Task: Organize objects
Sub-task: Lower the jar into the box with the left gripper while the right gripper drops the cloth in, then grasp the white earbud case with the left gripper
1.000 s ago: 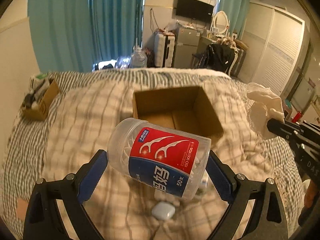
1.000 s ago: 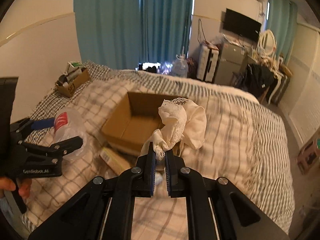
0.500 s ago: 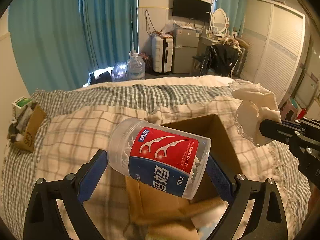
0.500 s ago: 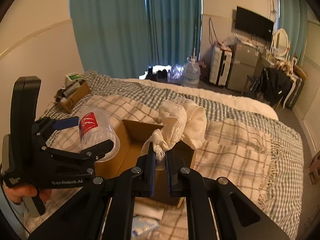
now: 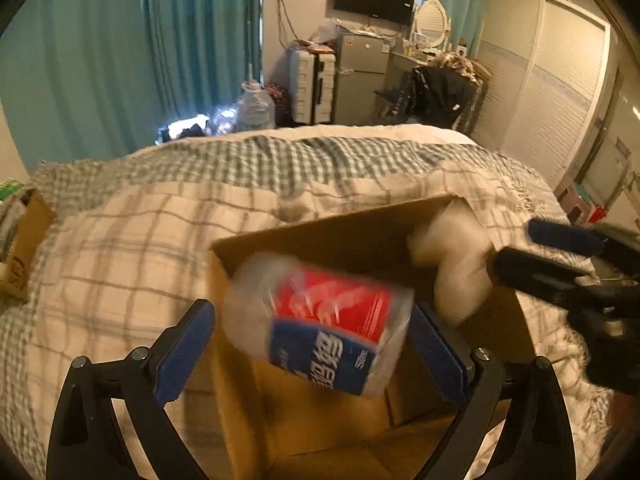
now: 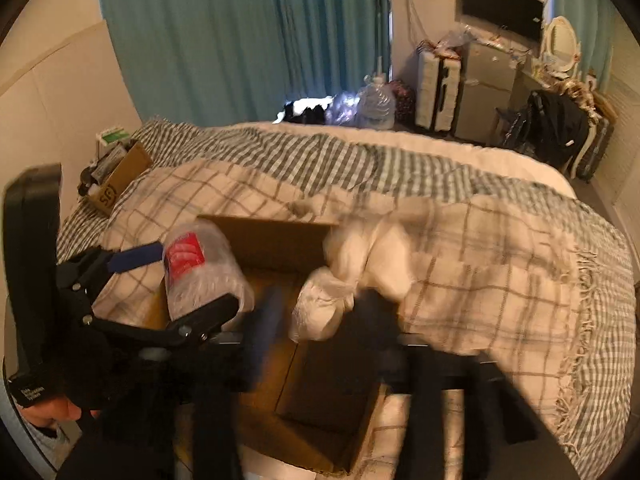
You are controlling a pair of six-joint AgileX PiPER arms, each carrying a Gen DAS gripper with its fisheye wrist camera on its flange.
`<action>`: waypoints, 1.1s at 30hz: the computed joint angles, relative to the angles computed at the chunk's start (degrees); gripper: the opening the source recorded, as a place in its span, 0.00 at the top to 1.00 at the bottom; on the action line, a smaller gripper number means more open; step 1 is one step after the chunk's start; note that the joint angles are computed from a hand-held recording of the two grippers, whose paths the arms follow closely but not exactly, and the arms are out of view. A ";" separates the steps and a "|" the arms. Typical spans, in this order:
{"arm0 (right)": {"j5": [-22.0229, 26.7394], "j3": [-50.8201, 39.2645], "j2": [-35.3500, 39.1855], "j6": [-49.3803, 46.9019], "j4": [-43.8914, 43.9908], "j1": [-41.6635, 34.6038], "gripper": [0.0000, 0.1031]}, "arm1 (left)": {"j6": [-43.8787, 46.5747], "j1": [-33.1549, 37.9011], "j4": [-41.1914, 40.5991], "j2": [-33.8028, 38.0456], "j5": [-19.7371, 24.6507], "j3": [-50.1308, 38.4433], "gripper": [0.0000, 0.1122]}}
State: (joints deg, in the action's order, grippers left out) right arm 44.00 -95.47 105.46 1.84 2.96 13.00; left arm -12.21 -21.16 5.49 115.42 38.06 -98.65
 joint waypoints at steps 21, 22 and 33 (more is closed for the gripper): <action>13.23 14.32 -33.21 18.99 -20.97 14.53 0.30 | -19.95 -6.15 14.92 -35.62 4.11 25.43 0.08; 13.55 16.14 -34.49 20.82 -22.70 16.12 0.29 | -21.62 -6.68 15.79 -36.54 3.86 27.32 0.08; 2.30 43.46 -38.60 40.50 -32.27 23.45 0.29 | -47.25 -14.26 33.82 -35.73 -3.70 49.71 0.08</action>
